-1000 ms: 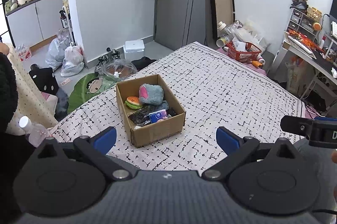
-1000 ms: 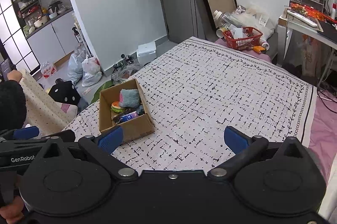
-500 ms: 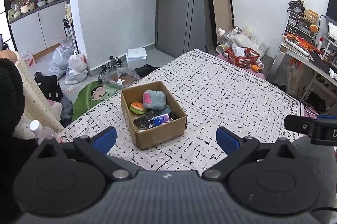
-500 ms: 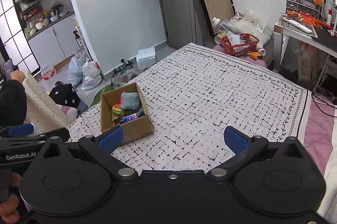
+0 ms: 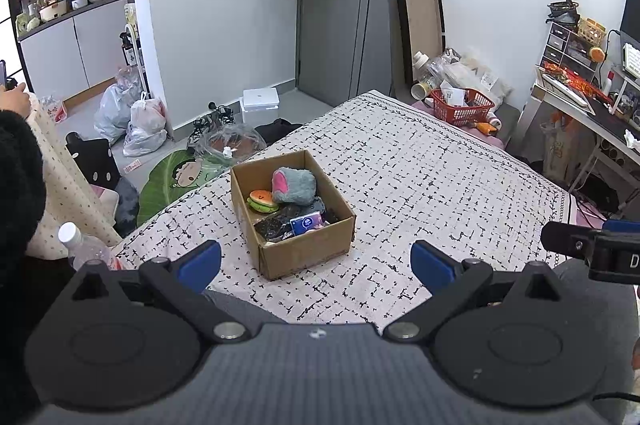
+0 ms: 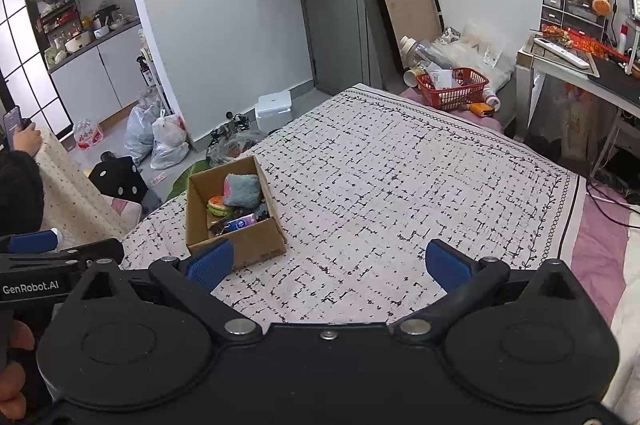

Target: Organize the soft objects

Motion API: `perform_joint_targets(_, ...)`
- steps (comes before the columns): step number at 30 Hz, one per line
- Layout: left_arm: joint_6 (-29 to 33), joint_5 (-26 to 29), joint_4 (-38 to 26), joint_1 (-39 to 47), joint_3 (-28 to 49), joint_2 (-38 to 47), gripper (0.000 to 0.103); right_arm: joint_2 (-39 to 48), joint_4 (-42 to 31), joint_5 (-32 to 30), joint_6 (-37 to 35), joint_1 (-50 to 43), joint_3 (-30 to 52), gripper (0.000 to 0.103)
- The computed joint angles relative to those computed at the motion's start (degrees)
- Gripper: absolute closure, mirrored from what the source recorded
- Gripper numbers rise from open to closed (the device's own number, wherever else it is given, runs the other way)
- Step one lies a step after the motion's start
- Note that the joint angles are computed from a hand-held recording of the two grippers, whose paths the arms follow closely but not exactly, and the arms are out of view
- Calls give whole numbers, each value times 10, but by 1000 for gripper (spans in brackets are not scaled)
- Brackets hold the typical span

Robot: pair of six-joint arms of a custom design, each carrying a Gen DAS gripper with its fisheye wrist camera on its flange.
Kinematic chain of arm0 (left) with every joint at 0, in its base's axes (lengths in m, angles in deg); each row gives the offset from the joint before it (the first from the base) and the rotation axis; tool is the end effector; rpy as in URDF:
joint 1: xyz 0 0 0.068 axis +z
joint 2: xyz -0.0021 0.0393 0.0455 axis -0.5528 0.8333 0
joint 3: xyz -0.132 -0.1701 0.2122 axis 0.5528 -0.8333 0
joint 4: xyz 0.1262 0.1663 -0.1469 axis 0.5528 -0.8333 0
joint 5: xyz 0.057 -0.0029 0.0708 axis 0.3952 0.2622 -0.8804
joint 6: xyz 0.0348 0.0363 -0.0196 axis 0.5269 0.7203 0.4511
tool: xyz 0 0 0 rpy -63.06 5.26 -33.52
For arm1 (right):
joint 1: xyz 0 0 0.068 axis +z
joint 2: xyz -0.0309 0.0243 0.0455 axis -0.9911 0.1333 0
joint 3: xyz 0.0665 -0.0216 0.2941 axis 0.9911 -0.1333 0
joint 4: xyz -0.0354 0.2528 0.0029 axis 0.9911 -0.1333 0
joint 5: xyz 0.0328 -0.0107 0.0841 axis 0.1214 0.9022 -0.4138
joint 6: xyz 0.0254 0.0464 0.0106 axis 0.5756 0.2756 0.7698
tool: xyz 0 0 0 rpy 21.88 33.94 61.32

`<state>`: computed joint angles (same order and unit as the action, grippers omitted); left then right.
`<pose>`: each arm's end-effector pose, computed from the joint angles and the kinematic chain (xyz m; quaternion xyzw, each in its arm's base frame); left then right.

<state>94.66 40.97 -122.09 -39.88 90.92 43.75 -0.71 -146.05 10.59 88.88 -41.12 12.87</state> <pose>0.3309 -0.0506 0.3750 0.2790 0.8699 -0.1406 0.3817 0.2275 0.1670 0.3759 0.2844 0.8697 -0.0544 0.3998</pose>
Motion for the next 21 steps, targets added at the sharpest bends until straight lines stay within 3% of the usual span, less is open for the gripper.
perform_joint_targets(21, 1, 14, -19, 10, 14, 14, 3, 11, -9, -3, 2, 1, 10, 0)
